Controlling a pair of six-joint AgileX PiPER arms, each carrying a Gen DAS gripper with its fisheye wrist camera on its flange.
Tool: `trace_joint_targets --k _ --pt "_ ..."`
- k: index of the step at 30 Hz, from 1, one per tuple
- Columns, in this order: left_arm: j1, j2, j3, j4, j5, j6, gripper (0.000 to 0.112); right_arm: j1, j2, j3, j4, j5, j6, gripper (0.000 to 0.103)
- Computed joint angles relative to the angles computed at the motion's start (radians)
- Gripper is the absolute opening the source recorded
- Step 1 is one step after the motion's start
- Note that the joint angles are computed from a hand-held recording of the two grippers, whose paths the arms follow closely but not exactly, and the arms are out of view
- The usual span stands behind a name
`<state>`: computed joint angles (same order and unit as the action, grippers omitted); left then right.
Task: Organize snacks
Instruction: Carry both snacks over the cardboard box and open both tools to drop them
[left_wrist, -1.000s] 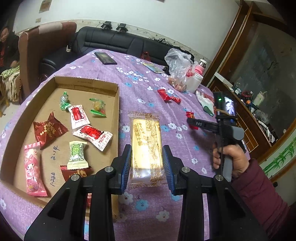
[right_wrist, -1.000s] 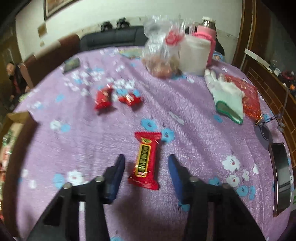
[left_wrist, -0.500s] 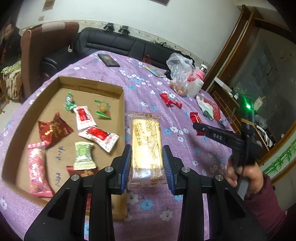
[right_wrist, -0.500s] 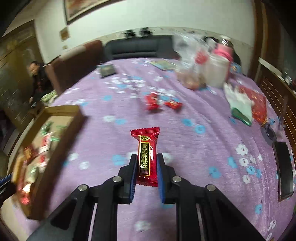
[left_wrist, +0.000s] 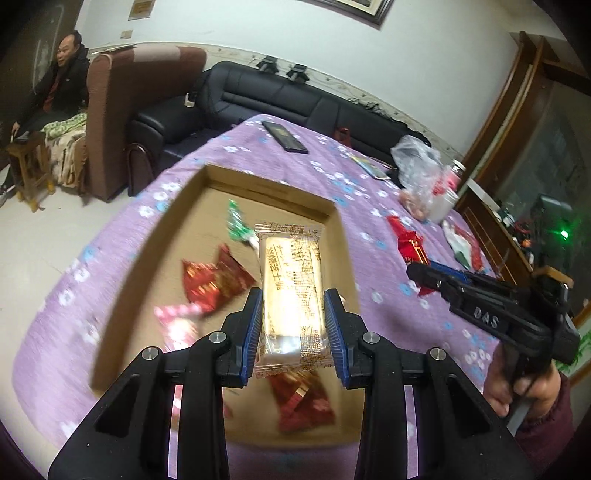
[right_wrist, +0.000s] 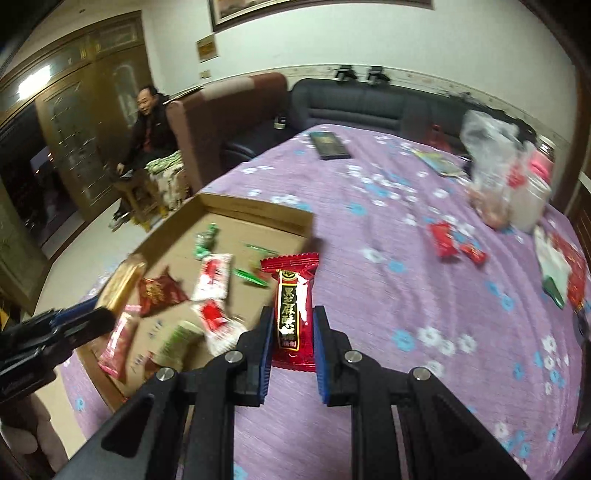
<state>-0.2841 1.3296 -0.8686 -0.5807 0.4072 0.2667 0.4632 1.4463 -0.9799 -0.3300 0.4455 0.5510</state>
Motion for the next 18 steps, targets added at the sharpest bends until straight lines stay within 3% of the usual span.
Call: trace_joint_targets --k 4,18 --pt "0.062 0.088 -0.1 0.005 0.047 0.037 0.033 0.046 0.11 -0.114 -0.001 0.024 -0.004 0.022" --pt "0.131 0.438 -0.444 0.175 0.148 -0.056 0.033 -0.014 0.509 -0.55 0.29 0.148 -0.285 0.022"
